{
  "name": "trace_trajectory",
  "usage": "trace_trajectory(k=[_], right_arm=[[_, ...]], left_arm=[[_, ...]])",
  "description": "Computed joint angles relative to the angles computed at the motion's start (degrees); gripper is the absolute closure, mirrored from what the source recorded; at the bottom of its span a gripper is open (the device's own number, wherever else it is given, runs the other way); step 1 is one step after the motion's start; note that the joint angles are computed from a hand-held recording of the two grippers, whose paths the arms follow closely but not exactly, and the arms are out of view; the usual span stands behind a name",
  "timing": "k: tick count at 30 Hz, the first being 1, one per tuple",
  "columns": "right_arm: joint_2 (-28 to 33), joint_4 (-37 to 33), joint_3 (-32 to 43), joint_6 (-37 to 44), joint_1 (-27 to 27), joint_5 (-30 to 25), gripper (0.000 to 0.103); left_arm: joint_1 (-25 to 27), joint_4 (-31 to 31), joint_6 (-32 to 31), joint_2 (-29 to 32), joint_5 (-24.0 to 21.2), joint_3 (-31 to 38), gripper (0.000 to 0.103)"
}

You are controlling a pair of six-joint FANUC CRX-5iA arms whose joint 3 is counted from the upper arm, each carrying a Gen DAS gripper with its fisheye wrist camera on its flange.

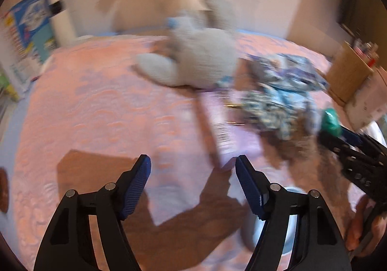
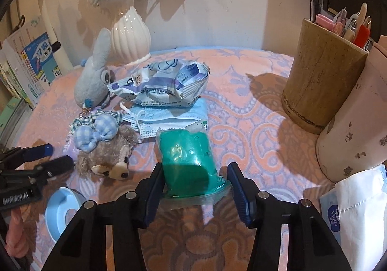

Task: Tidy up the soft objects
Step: 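Grasp the purple packet with the left tool while the right tool grasps the teal clay pack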

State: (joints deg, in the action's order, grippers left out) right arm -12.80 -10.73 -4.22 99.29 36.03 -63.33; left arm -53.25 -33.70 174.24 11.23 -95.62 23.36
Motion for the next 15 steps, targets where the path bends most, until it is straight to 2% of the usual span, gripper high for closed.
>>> trace_trajectory(k=[3, 6, 8, 10, 11, 12, 14, 15], right_arm=[[0.39, -0.64, 0.42, 0.25, -0.41, -0.61, 0.052], [0.98, -1.15, 0.93, -0.03, -0.96, -0.99, 0.051], [1.24, -1.81, 1.3, -0.12, -1.57, -1.31, 0.051], [1.89, -2.9, 2.12, -0.07, -2.43, -2.14, 0.046], [2.12, -3.08, 2.37, -0.25, -2.67, -2.39, 0.039], [2.51, -3.34, 2.88, -0.49, -3.04, -2.98, 0.031], [3.28, -4.15, 3.94, -0.64, -3.71, -3.99, 0.025], [3.65, -3.51, 4.15, -1.19, -3.41, -3.97, 0.025]], left_arm=[[0.3, 0.6, 1.8, -2.32, 1.65, -2.71, 0.034], [1.18, 1.88, 0.16, -4.16, 8.02, -4.86, 0.034], [2.42, 2.7, -2.67, -3.37, 10.55, -4.08, 0.032], [3.47, 3.11, -5.08, -1.63, 10.2, -2.44, 0.032], [4.43, 3.96, -6.49, -0.82, 10.52, -1.99, 0.034], [5.0, 4.52, -7.09, -0.29, 10.66, -1.74, 0.038], [5.06, 3.55, -8.44, 1.27, 8.84, -0.09, 0.058], [4.78, 2.81, -9.28, 1.74, 8.02, 0.57, 0.062]])
